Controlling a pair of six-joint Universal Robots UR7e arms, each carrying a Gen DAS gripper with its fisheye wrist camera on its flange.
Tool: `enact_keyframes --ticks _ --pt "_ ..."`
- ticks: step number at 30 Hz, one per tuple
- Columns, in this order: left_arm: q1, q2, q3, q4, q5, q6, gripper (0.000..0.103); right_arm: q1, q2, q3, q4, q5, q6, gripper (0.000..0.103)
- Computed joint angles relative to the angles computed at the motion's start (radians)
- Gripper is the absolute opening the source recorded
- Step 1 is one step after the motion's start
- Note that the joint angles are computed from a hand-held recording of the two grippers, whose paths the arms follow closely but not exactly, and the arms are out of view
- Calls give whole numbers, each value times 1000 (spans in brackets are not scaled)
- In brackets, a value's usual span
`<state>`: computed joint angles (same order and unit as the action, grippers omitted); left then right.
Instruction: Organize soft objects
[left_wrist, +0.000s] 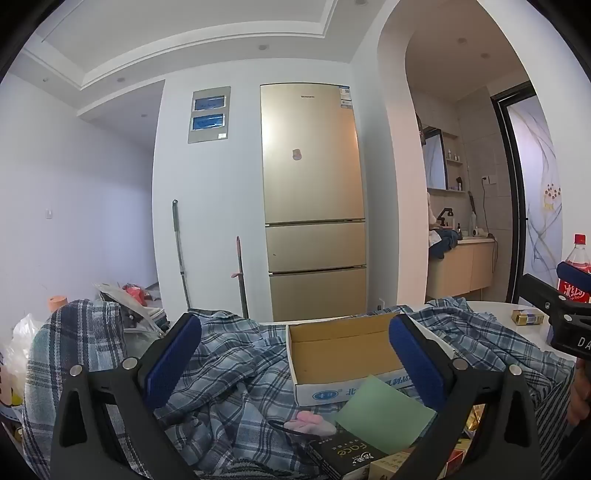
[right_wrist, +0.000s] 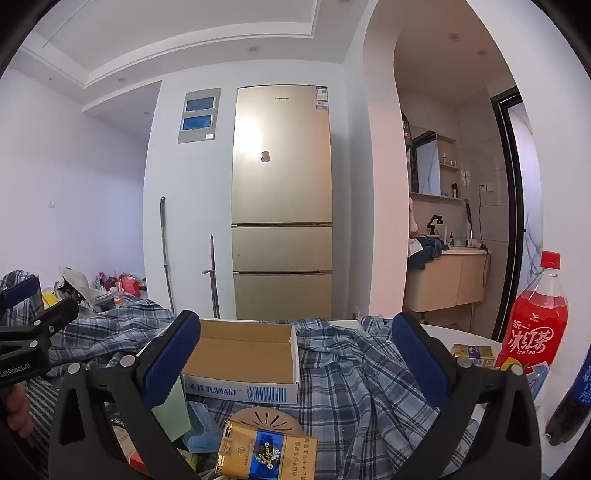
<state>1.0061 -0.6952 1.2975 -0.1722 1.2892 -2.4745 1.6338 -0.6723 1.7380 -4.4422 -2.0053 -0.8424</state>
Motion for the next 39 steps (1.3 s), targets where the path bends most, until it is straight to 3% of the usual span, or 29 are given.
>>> enact_keyframes --ticks 39 --pt "3 11 -22 21 -2 10 103 -1 8 -4 -4 10 -2 103"
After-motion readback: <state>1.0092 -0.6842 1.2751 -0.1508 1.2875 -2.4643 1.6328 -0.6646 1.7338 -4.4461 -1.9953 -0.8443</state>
